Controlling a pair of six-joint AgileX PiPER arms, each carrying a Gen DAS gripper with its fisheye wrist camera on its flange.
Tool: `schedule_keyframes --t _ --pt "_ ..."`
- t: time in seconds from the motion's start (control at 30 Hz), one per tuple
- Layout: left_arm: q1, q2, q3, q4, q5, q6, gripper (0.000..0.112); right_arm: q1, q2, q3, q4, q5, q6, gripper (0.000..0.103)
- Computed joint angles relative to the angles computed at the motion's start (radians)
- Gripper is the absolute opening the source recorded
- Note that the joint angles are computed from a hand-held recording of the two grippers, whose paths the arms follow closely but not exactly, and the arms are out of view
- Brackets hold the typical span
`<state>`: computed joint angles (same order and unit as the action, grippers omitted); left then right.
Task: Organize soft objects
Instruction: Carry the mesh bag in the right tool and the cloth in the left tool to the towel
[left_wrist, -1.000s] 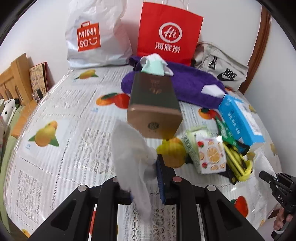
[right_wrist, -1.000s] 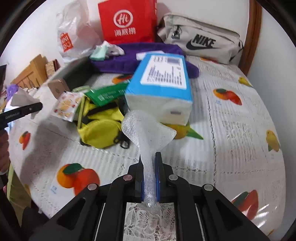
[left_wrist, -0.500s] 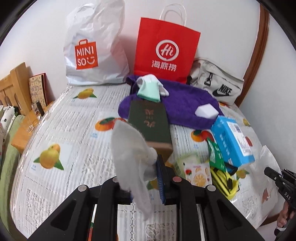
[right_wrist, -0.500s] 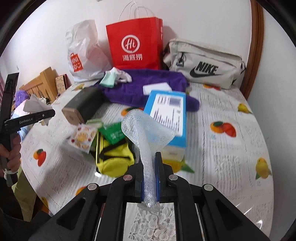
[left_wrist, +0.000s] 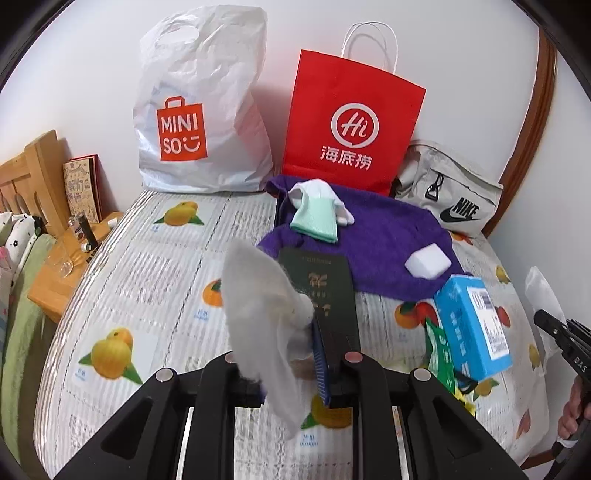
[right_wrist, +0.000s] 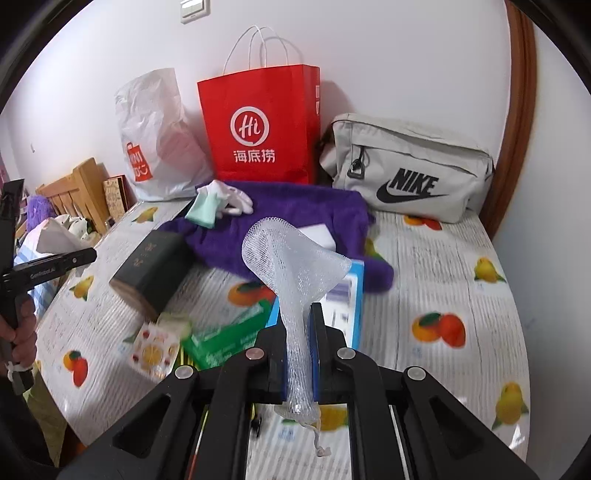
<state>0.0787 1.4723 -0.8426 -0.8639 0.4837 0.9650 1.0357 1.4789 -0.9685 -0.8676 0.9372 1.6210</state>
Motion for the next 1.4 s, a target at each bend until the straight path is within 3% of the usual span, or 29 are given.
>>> schedule_keyframes --t 0.27,0.43,0.63,0.8,1.03,1.4 --pt "-0.042 0.11 -0.145 0.072 0.055 -0.127 0.019 -0.185 0.056 -0.055 0.02 -0.116 -0.128 0.009" --pt "-0.061 0.16 -0.199 0.097 0.042 -0.162 0.019 -0.324 0.102 -0.094 0.059 -0.247 -0.248 0.009" --pt "-0.06 0.245 -0.282 0.131 0.041 -0.218 0.019 -0.447 0.207 -0.21 0.142 -0.317 -0.429 0.01" --pt "-0.062 0.324 -0.367 0.105 0.1 -0.202 0.019 -0.523 0.299 -0.311 0.244 -0.358 -0.584 0.01" --pt "-0.091 0.408 -0.477 0.156 0.118 -0.26 0.019 -0.612 0.452 -0.47 0.445 -0.367 -0.835 0.01" --pt "-0.127 0.567 -0.674 0.204 0.202 -0.345 0.019 -0.671 0.63 -0.691 0.63 -0.277 -1.087 0.013"
